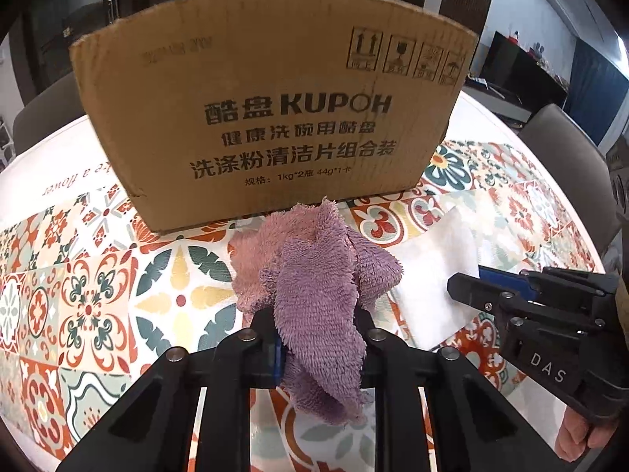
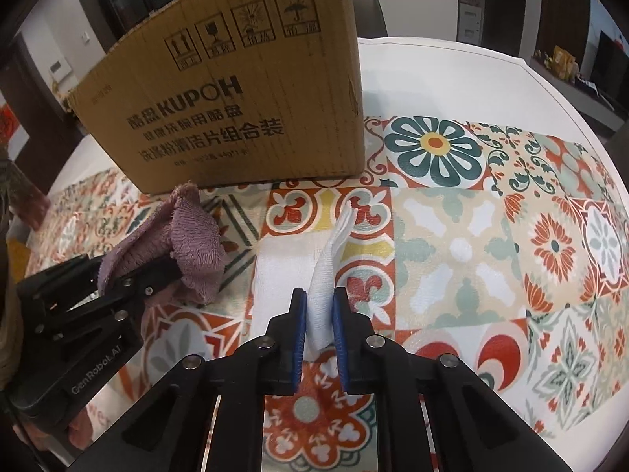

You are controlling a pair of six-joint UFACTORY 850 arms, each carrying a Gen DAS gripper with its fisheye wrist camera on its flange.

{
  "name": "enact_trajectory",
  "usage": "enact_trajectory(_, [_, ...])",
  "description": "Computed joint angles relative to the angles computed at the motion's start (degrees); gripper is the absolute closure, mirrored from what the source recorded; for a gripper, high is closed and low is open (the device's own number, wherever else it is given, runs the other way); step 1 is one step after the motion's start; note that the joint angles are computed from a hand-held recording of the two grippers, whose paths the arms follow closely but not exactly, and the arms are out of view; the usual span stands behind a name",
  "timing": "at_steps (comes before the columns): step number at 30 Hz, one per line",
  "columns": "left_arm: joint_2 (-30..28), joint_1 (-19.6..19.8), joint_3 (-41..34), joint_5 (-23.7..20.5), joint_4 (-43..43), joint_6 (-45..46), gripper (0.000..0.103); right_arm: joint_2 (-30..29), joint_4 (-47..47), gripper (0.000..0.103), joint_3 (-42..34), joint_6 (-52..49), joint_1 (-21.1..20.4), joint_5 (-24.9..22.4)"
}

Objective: Organize soft objects
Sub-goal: 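Lift mauve cloth with left gripper while right gripper carries wipe over box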

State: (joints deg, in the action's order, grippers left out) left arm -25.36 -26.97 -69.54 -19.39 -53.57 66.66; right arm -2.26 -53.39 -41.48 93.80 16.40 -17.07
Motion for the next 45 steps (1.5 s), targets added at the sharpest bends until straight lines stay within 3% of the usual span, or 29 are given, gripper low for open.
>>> enact_trajectory(9, [4.4, 1.3, 3.3, 0.4, -5.2, 3.7, 0.082, 3.4, -7.8, 0.091, 1.8, 7.5, -0.8, 1.4])
enact_trajectory(32, [13.3, 3.2, 7.1, -0.4, -21.4, 17.1, 0.082, 11.4, -19.3, 0.091, 0.2, 18.1, 6.4, -9.0])
enact_trajectory(45, [15.4, 4.0, 5.7, -0.6, -30.5, 26.0, 0.082, 12.9, -25.4, 0.091, -2.5, 20.8, 6.9, -12.3])
